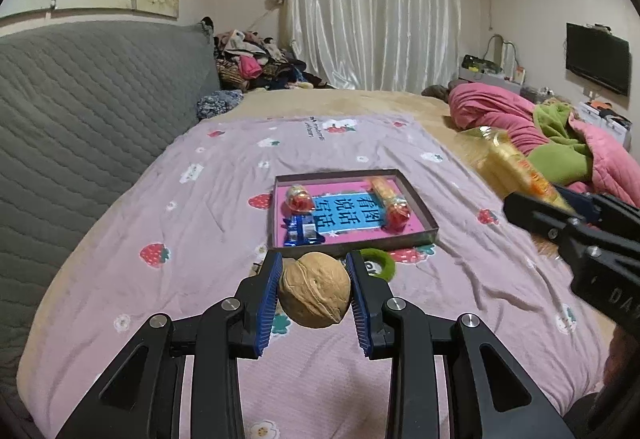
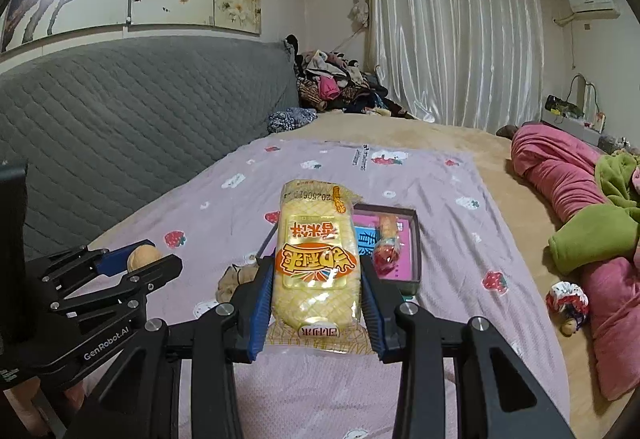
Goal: Organize objects
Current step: 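Lift the walnut and yellow cake packet and carry them toward the tray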
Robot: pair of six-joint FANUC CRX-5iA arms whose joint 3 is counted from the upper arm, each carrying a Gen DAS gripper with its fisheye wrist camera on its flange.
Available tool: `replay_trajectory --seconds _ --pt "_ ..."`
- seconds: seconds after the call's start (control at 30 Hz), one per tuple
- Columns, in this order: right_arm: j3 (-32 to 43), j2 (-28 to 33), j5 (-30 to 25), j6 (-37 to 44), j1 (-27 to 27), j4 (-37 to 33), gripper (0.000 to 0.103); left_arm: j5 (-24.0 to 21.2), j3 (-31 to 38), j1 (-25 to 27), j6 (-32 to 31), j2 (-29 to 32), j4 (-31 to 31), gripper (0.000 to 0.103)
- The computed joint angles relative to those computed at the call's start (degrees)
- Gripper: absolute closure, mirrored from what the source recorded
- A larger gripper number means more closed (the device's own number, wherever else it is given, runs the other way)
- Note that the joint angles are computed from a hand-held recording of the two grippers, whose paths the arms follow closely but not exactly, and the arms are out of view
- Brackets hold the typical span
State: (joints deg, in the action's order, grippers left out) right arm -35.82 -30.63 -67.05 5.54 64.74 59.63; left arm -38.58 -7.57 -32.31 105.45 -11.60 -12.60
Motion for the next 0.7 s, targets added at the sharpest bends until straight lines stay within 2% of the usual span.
replay_trajectory --seconds 0.4,0.7 --pt "4.05 2.19 -0.04 5.11 -1.56 1.34 0.063 -1.09 2.99 1.91 -2.24 0.64 1.54 0.069" --pt "7.83 4.50 1.54 8.84 -4.80 0.62 0.063 -2.55 8.35 2.01 -3.41 3.67 1.26 0.069"
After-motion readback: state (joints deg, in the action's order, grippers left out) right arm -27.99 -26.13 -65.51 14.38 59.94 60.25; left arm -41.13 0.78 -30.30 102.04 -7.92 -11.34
